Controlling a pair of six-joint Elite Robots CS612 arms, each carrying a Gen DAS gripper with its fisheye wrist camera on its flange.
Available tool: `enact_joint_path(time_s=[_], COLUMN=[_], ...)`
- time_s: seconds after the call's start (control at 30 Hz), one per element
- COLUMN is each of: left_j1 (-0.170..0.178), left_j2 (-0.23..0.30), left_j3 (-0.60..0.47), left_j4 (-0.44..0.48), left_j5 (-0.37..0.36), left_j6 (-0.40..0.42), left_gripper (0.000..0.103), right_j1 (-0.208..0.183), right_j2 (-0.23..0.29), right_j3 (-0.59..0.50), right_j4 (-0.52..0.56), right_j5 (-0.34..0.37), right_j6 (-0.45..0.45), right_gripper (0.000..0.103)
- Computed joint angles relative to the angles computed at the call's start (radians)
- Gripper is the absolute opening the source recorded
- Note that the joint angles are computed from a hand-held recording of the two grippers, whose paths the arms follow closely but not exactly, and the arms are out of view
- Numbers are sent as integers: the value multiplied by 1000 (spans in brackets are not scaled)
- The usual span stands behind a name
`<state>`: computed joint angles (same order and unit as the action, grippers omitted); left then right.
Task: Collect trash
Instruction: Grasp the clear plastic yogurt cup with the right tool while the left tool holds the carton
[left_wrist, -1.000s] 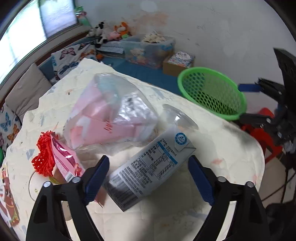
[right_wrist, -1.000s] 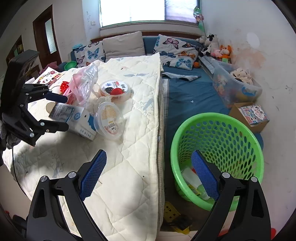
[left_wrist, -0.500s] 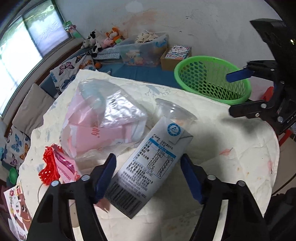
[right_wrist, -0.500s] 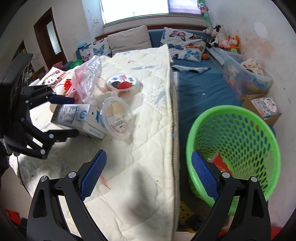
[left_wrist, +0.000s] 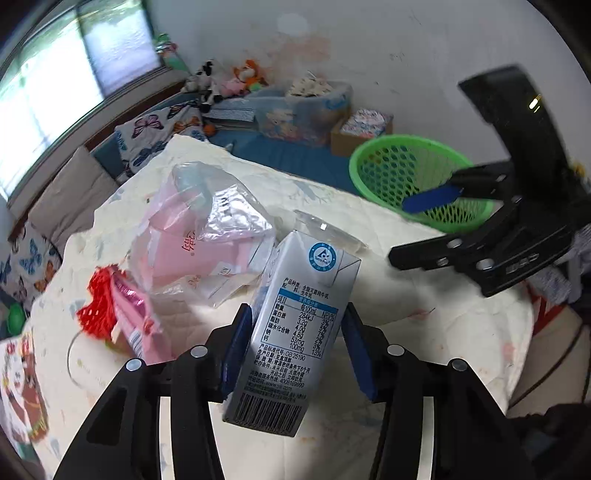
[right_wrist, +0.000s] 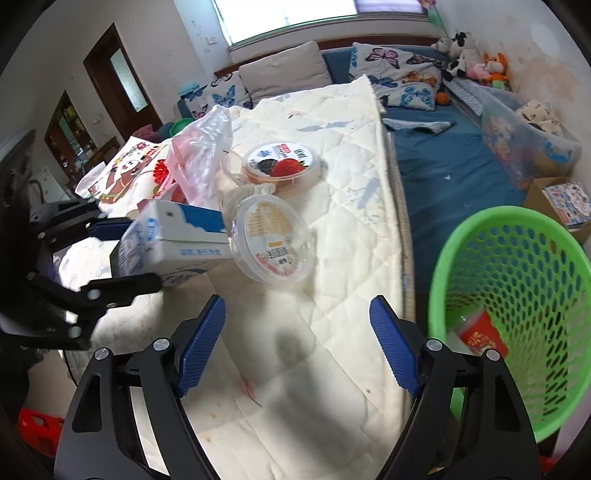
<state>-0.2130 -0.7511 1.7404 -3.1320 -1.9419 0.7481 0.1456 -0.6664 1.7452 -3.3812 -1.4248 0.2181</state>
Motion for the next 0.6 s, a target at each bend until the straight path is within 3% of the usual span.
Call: enact_joint_path(time_s=[0.3, 0.6], left_j1=[38, 68], left_j2=[-21, -33], left_j3=[15, 29], left_j4=[-4, -25], left_j5=[-70, -136], left_j6=[-125, -175], left_gripper=[47, 47], right_j1=[-9, -11], right_j2=[28, 61], right_j3=[-66, -124], right_j4=[47, 105], right_j5=[82, 97], right_j6=[17, 29], right_gripper=[76, 75])
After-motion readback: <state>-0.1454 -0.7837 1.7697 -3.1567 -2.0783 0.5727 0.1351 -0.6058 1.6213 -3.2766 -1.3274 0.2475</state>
